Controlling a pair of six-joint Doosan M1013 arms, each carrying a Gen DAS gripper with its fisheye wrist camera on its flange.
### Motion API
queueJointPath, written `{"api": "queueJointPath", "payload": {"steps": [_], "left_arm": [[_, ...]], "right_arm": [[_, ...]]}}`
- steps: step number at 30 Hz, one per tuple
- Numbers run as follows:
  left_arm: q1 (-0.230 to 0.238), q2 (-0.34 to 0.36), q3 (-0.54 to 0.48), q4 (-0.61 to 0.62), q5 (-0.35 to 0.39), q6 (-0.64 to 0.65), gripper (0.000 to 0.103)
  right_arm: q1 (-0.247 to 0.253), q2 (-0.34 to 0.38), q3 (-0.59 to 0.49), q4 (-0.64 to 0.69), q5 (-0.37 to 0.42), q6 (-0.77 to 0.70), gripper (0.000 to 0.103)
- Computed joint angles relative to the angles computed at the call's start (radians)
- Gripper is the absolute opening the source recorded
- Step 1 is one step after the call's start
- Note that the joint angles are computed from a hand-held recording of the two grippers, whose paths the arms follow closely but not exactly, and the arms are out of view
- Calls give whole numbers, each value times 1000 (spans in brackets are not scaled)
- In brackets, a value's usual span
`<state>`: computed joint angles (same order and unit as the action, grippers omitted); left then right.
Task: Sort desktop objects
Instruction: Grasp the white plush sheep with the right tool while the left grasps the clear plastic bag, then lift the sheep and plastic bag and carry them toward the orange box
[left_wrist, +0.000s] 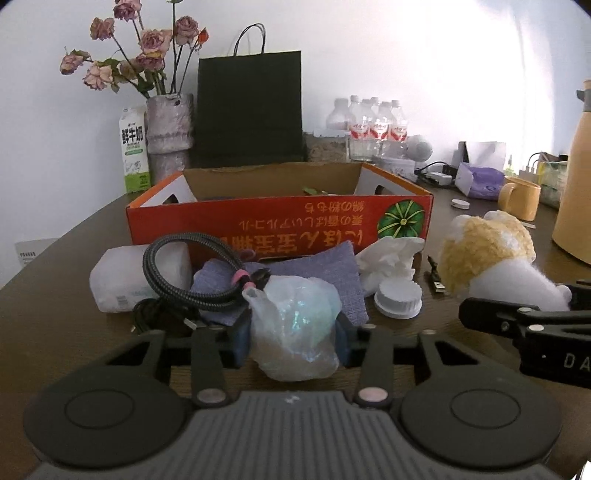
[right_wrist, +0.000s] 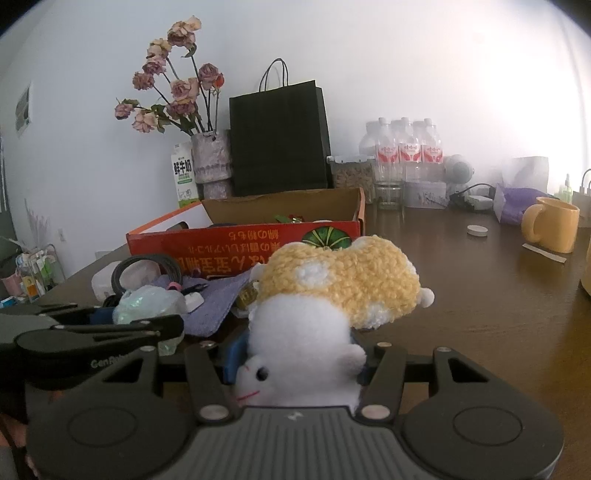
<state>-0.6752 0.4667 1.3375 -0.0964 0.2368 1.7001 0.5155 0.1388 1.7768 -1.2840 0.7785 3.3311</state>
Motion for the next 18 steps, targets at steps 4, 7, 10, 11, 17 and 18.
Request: {"api": "queueJointPath", "payload": {"steps": [4, 7, 10, 11, 17, 18], "left_arm": [[3, -8, 9, -45, -16, 42, 44], [6, -14, 14, -91, -27, 88, 44], [12, -15, -2, -189, -16, 189, 44], [15, -15, -9, -251, -25, 252, 44], [30, -1, -89, -609, -85, 584, 44], [33, 5, -109, -661, -79, 631, 44]], "right_arm": [[5, 0, -1, -1, 9, -5, 54], [7, -1, -5, -6, 12, -10, 54], [4, -3, -13, -20, 8, -16, 54], [2, -5, -15, -34, 5, -14, 54], [-18, -1, -68, -177, 8, -2, 54], [-23, 3, -79, -201, 11, 2, 54]]}}
